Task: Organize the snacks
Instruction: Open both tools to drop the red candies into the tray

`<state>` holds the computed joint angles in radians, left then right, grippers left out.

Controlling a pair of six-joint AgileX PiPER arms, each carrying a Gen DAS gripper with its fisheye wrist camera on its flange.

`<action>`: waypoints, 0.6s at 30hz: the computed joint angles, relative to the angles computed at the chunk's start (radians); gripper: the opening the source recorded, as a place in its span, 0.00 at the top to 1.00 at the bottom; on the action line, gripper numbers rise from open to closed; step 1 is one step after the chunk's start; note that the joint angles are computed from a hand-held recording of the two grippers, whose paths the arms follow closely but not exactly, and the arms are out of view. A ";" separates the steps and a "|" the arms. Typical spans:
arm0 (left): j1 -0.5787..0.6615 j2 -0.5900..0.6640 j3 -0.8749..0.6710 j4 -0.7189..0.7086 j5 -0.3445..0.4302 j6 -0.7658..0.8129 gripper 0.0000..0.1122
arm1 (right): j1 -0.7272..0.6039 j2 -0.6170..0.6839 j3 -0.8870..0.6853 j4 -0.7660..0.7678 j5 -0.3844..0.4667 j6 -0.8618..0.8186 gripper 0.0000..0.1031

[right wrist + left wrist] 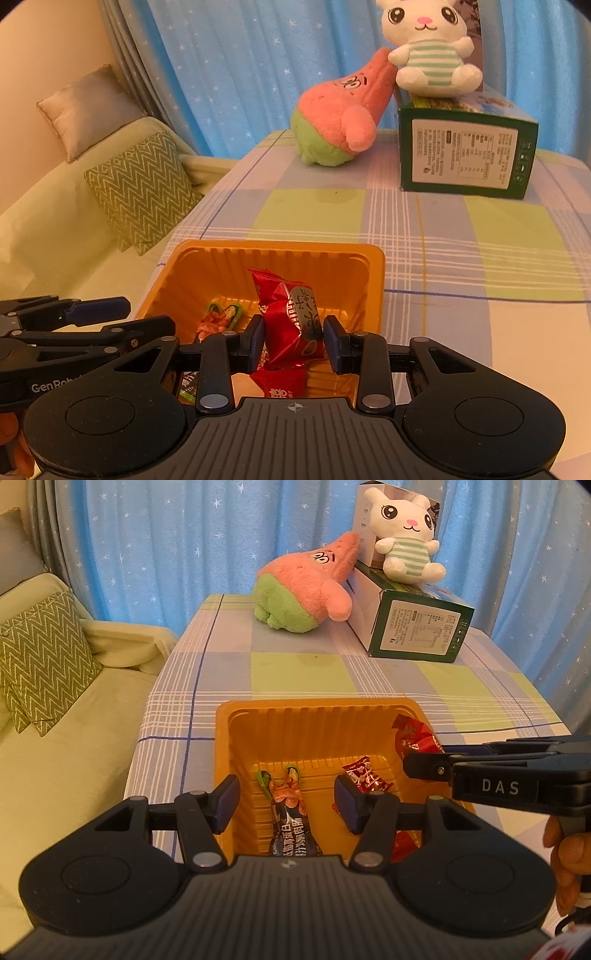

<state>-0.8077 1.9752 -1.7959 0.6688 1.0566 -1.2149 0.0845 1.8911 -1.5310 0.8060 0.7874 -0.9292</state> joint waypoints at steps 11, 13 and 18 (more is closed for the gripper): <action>-0.018 -0.040 0.066 0.033 -0.010 -0.068 0.42 | -0.055 0.002 -0.005 0.046 0.002 0.009 0.39; -0.026 -0.040 0.064 0.039 -0.003 -0.077 0.39 | -0.064 -0.004 0.002 0.043 0.007 0.011 0.39; -0.043 -0.045 0.055 0.039 0.020 -0.096 0.27 | -0.079 -0.034 0.033 0.038 0.020 0.007 0.39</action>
<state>-0.8511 1.9302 -1.7410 0.7080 1.0766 -1.3111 0.0057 1.8574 -1.4984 0.8442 0.8076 -0.9218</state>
